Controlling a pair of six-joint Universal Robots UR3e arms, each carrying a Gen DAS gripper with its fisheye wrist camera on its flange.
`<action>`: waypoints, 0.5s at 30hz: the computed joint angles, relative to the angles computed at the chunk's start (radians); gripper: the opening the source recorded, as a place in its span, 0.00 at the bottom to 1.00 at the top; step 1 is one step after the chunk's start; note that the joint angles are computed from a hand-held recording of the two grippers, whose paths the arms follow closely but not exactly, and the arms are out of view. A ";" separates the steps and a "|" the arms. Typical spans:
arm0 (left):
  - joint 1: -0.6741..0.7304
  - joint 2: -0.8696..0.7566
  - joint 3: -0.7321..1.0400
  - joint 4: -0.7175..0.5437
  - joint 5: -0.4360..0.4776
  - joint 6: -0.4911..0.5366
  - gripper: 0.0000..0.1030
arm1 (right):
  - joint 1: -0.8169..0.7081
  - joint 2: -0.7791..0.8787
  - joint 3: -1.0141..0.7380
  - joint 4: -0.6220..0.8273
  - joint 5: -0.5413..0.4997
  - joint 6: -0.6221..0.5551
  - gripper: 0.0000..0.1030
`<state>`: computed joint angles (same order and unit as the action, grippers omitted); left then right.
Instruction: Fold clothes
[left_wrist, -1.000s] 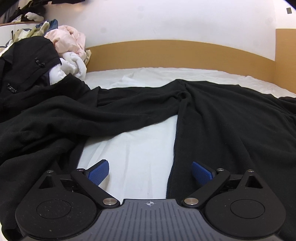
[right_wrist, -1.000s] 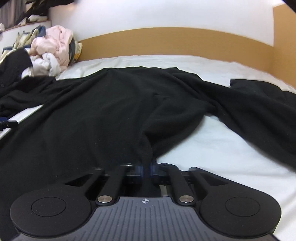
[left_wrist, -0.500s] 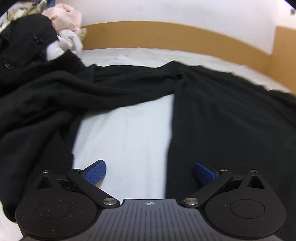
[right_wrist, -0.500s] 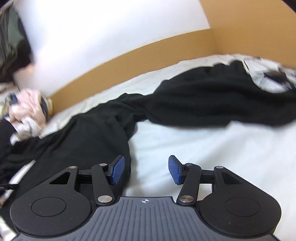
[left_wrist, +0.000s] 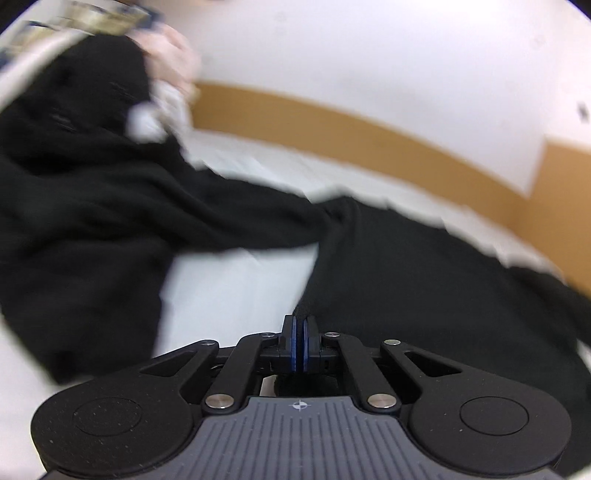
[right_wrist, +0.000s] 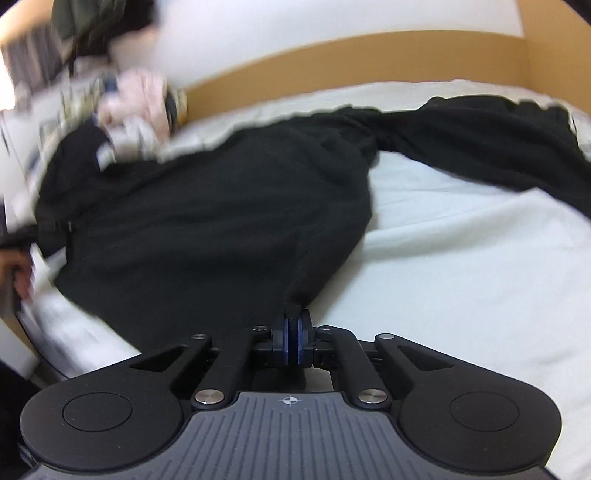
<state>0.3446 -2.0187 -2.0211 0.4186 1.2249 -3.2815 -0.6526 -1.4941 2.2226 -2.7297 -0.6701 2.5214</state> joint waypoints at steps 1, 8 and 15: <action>0.013 0.046 -0.035 -0.026 -0.011 0.007 0.03 | -0.022 -0.030 0.021 0.017 0.017 -0.013 0.05; 0.040 0.224 -0.169 -0.186 0.014 0.079 0.21 | -0.083 -0.106 -0.013 0.308 0.034 -0.176 0.09; -0.011 0.202 -0.173 -0.127 0.080 0.166 0.80 | -0.122 -0.158 0.051 0.150 0.114 -0.104 0.22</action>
